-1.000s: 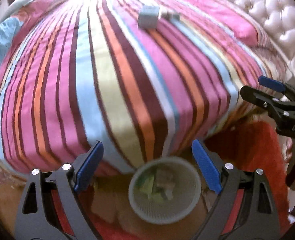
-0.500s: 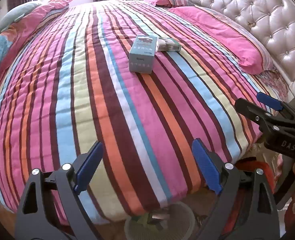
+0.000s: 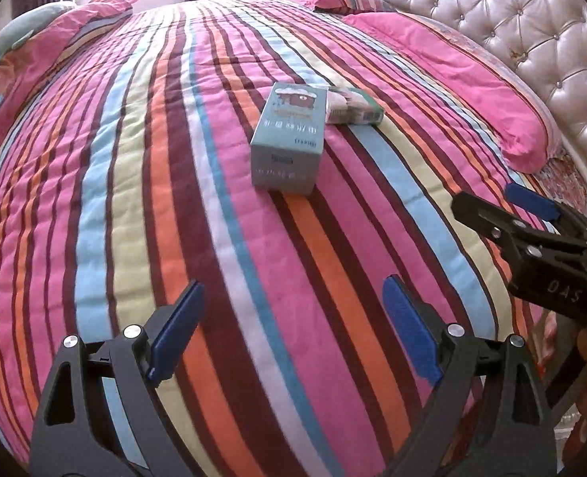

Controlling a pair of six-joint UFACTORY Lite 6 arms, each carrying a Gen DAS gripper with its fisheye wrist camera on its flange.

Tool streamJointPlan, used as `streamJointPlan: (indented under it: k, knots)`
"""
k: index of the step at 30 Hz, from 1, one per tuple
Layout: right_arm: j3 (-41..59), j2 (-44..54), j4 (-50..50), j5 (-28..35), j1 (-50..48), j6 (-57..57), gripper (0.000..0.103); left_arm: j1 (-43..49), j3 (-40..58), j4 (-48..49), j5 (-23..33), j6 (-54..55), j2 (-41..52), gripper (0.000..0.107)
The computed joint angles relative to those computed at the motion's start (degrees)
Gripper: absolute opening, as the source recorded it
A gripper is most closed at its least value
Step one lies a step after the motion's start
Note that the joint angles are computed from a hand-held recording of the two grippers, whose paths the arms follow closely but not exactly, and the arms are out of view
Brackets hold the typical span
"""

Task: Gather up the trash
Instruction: 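Grasp the teal mosquito-liquid box with the left tool while the right tool grasps the green tissue pack, then carry the teal box in the left tool over the wastebasket while the right tool carries the tissue pack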

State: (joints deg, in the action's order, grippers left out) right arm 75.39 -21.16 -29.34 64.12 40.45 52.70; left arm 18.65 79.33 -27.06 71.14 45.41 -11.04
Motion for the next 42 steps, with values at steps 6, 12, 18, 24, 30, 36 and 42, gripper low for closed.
streamJointPlan:
  k: [6,12,18,24,30,36,42]
  knots:
    - [6.9,9.1,5.1,-5.3,-9.7,-9.0,0.095,-7.0,3.8,2.2,-4.9,-5.3,6.2,0.088]
    - [16.2,20.0,8.2,-7.3,-15.0,-15.7,0.095,-11.7,9.7,2.9,-7.5,-8.6,13.3,0.088]
    - [25.7,30.1,11.2,-7.4,-17.8,-20.6,0.096,-15.0,17.7,5.5,-8.8,-12.4,20.9,0.088]
    - [36.1,39.7,12.6,-4.2,-18.7,-23.6,0.095,-15.9,25.7,7.1,-7.2,-15.5,27.8,0.065]
    - [42.5,45.2,17.0,-0.9,-20.6,-26.1,0.068,-15.2,27.1,7.9,-5.4,-14.1,29.4,0.048]
    - [38.2,40.6,17.9,-1.2,-19.7,-25.7,0.068,-12.3,23.6,6.7,-4.4,-11.3,25.6,0.048]
    - [26.9,28.7,19.1,-1.0,-16.2,-24.8,0.068,-5.9,18.6,3.7,-0.3,-4.1,17.1,0.048]
